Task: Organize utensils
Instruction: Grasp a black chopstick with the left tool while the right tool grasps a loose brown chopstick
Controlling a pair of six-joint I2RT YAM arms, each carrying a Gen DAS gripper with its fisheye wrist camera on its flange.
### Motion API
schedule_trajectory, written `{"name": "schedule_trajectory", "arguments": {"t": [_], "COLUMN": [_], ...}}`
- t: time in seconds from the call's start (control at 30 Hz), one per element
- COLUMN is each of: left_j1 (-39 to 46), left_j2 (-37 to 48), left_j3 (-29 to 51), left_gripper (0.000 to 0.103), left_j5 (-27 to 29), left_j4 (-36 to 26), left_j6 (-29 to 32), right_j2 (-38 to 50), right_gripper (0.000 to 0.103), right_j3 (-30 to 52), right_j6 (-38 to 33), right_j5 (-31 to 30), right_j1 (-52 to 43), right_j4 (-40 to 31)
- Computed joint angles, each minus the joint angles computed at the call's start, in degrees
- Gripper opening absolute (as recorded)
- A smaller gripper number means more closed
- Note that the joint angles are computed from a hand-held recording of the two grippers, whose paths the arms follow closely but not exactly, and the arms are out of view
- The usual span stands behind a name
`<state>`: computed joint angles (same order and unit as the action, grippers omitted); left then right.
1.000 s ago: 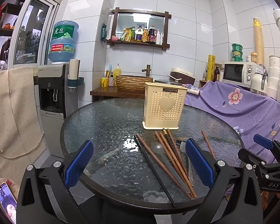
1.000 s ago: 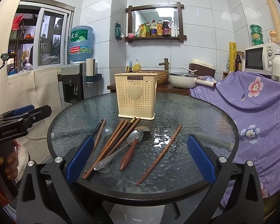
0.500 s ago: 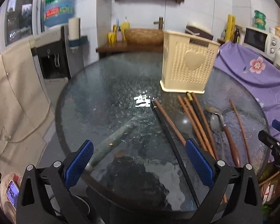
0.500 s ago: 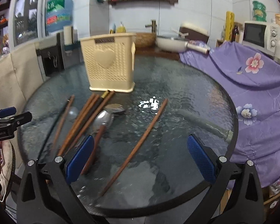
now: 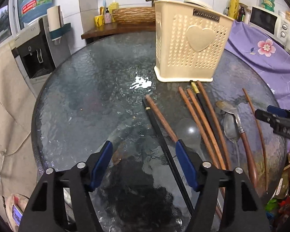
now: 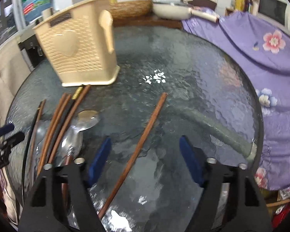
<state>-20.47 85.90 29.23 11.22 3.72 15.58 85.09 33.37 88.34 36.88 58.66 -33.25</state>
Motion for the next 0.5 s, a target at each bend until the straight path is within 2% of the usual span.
{"name": "schedule_trajectory", "arguments": {"t": [0.1,0.2,0.33,0.5], "left_j1": [-0.61,-1.88,-2.62,-2.20], "left_j2": [1.29,2.36,4.14,5.72], "left_j3": [1.08,1.63,3.11,4.44], "left_gripper": [0.064,0.063,0.053,0.051], "left_j5": [0.31,-0.65,-1.65,-1.98], "left_j4": [-0.49,-0.22,-0.85,-1.54], "left_j6": [-0.60,-0.91,-1.20,-0.92], "right_j2": [-2.77,-1.73,-2.04,-0.18], "right_gripper": [0.055,0.053,0.051,0.046], "right_j3": [-3.47,-1.98,-2.62,-1.13], "right_j6": [-3.00,-4.04,-6.26,-8.22], "right_j5": [-3.52,-2.63,-4.09,-4.19], "right_j1": [-4.57,-6.12,-7.51,-8.05], "right_j4": [5.21,2.96,5.36,5.53]}}
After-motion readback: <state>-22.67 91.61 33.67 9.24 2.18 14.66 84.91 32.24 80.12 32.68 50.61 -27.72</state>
